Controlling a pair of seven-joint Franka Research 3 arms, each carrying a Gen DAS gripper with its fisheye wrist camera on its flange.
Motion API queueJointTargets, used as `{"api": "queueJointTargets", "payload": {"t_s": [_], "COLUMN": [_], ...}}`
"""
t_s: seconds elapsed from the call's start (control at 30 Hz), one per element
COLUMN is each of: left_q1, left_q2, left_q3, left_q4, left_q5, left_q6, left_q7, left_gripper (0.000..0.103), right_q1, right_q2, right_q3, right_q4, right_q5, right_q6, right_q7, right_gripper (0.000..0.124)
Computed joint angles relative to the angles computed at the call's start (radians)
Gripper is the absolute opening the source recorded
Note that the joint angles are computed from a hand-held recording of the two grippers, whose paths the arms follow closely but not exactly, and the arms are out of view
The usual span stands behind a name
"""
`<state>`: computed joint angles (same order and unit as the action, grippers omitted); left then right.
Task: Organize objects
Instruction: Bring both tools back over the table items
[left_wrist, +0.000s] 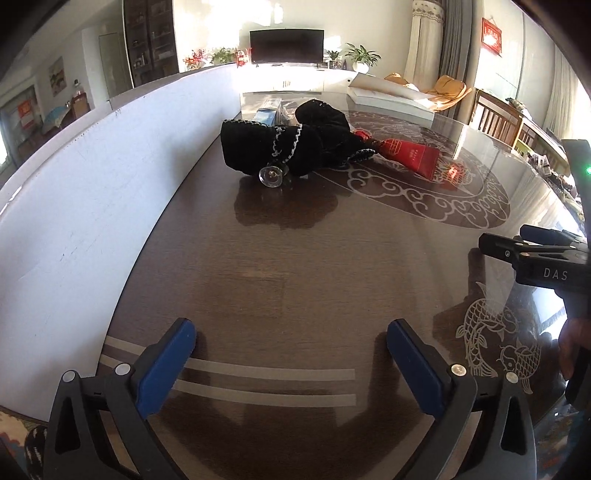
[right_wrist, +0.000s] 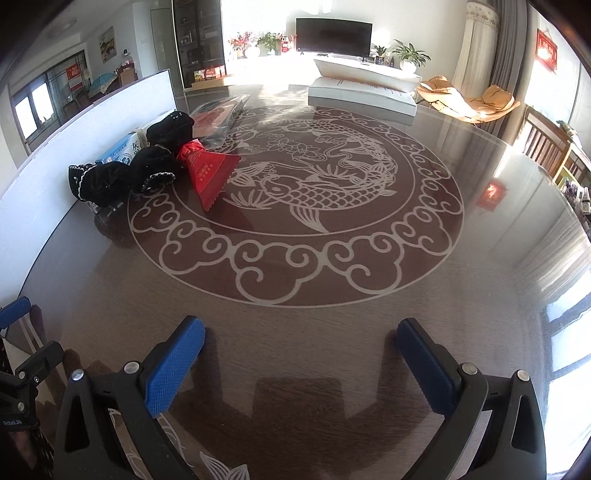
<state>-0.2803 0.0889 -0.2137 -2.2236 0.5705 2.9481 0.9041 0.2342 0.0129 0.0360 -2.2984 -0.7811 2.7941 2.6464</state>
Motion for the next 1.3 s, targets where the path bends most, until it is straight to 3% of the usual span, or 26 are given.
{"api": "queueJointTargets", "payload": {"t_s": [0.13, 0.4, 0.67, 1.3], "left_q1": [-0.002, 0.006, -0.01, -0.005], "left_q2": [0.002, 0.005, 0.0, 0.005], "left_q3": [0.001, -0.024, -0.006, -0.022], "left_q4": [0.003, 0.026, 0.021, 0.042], "left_q5": [0.01, -0.121, -0.061, -0.14], "left_q6": [0.0, -0.061, -0.059, -0.108], "left_q7": [-0.005, 0.122, 0.051, 0.12], "left_gripper": [0.103, 0.103, 0.103, 0.103], "right_q1": [0.0, 0.001, 0.002, 0.003], "right_q2": [0.001, 0.002, 0.003, 0.004], "right_q3": [-0.001, -0.001, -0.002, -0.003], "right_q4": [0.0, 0.001, 0.001, 0.002], "right_q5": [0.0, 0.0, -0.001, -0.003], "right_q6": [0.001, 0.001, 0.002, 0.002], "right_q7": [0.0, 0.0, 0.001, 0.003], "right_gripper": [0.103, 0.103, 0.103, 0.103]}}
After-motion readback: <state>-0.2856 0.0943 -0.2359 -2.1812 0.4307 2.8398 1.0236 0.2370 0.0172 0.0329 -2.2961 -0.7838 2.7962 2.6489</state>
